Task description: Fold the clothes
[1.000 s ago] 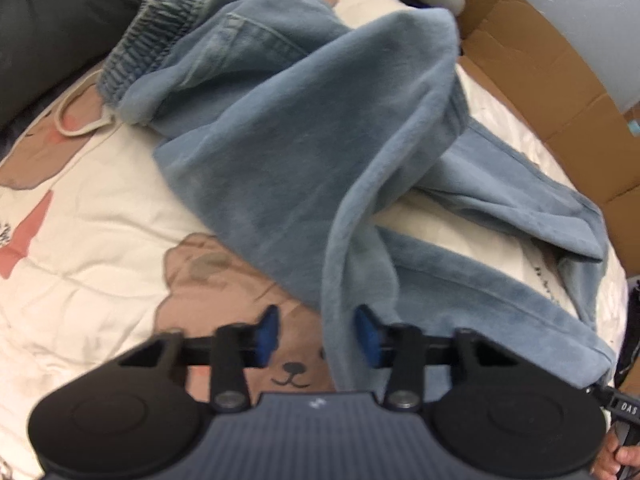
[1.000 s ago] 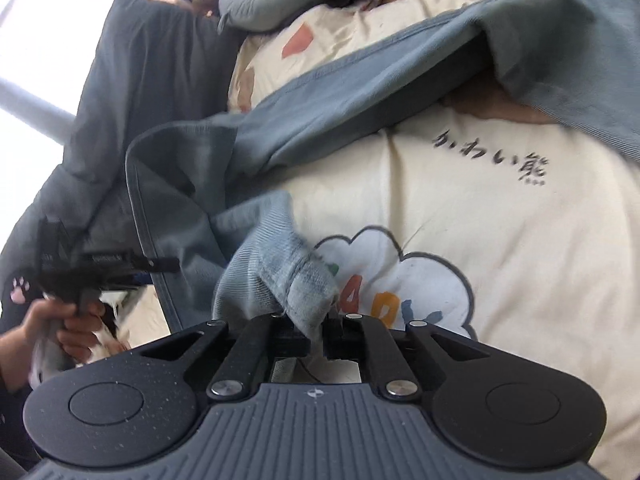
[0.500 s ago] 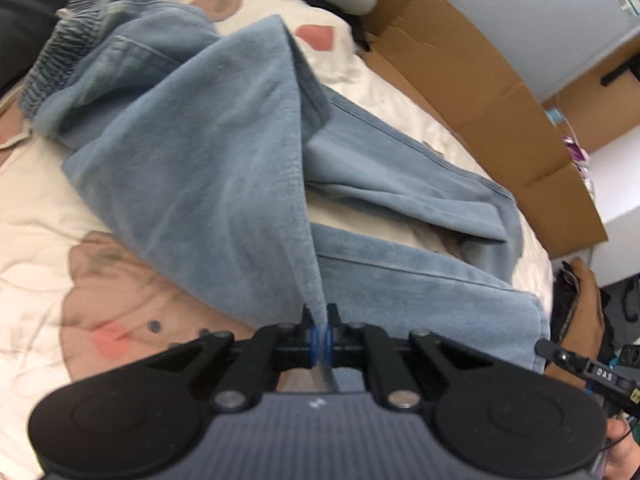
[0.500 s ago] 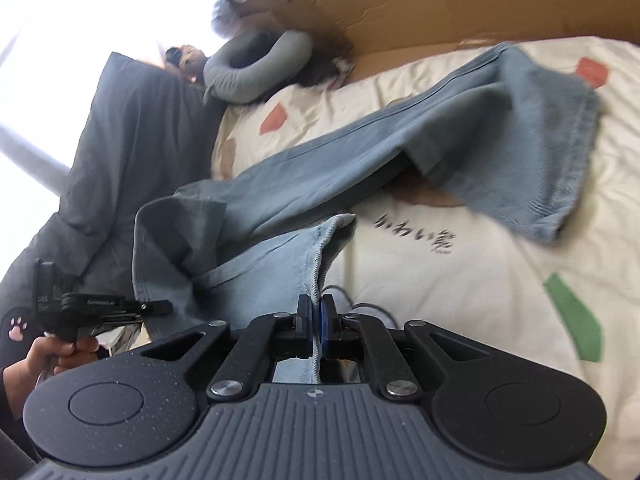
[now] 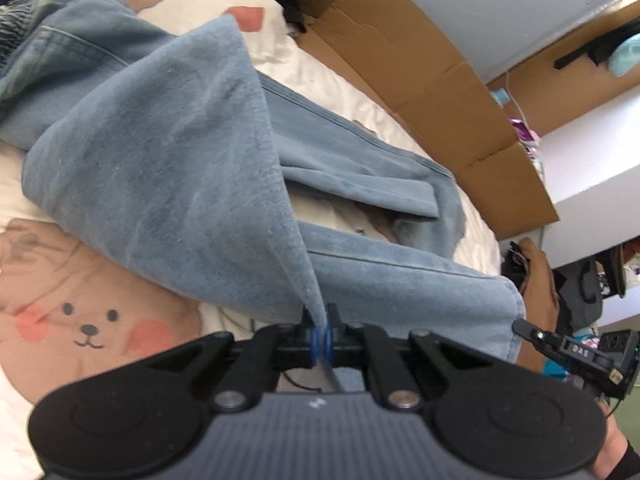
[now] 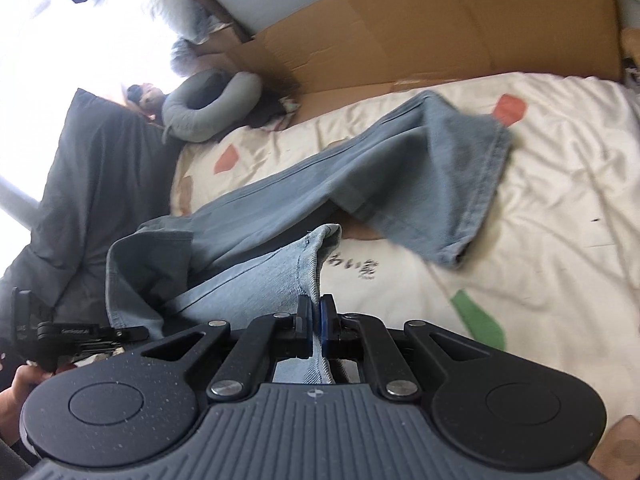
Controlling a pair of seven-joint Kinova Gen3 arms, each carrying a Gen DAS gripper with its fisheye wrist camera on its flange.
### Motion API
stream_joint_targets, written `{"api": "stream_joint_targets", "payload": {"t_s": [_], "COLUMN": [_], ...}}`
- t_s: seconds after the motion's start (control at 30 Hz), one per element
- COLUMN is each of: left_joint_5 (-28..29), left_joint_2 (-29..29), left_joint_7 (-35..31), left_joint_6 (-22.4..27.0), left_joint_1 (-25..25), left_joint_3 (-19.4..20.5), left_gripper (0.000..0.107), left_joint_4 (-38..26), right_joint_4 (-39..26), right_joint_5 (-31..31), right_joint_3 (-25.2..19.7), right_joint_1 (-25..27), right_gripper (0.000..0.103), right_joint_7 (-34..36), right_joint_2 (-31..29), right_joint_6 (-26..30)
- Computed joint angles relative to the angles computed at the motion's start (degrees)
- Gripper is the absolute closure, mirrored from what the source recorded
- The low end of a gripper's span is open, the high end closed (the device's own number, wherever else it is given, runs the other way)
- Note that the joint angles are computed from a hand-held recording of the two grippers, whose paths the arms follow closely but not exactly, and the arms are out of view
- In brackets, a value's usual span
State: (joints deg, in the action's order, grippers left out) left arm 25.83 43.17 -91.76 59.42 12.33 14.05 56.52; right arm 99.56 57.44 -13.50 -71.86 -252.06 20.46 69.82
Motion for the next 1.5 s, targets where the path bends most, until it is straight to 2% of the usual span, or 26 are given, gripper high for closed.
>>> {"api": "stream_joint_targets", "payload": {"t_s": [0.47,0.9,1.13,1.27,1.33,1.4,1.5], "left_joint_5": [5.4,8.1,12.8,14.8,14.3,13.3,10.9], "left_joint_2": [2.4,4.6,5.6,6.0,6.5,6.9,6.5], "left_joint_7": [-2.7,-6.7,-11.3,-13.0,-11.9,-10.3,-7.8], "left_joint_6": [-3.9,-7.2,-8.2,-7.3,-5.4,-3.7,-2.0], "left_joint_1": [1.3,3.0,1.5,0.9,1.6,2.2,3.2], "left_joint_3": [3.3,5.9,8.6,9.3,8.4,7.1,5.1], "left_gripper": [0.104,0.104,0.104,0.103,0.102,0.098,0.091], "left_joint_4": [2.0,-0.4,-0.8,-1.1,-2.5,-3.2,-3.6], "right_joint_4": [-2.0,-3.7,-5.2,-7.3,-7.9,-6.8,-4.7], "right_joint_5": [-10.7,-17.6,-20.1,-20.9,-21.8,-22.8,-25.0], "right_joint_3": [-2.0,-3.0,-3.5,-3.8,-3.3,-3.9,-4.2], "right_joint_1": [-1.6,-0.5,-0.8,-1.2,-1.8,-1.0,0.5], "right_gripper": [0.102,0.102,0.102,0.102,0.103,0.103,0.103], "right_joint_7": [0.2,3.3,2.6,3.0,2.6,1.2,0.5], "right_joint_2": [-1.7,-3.8,-4.3,-4.2,-4.0,-4.4,-4.3], "right_joint_6": [8.9,17.8,24.8,30.7,33.2,32.4,28.3]}}
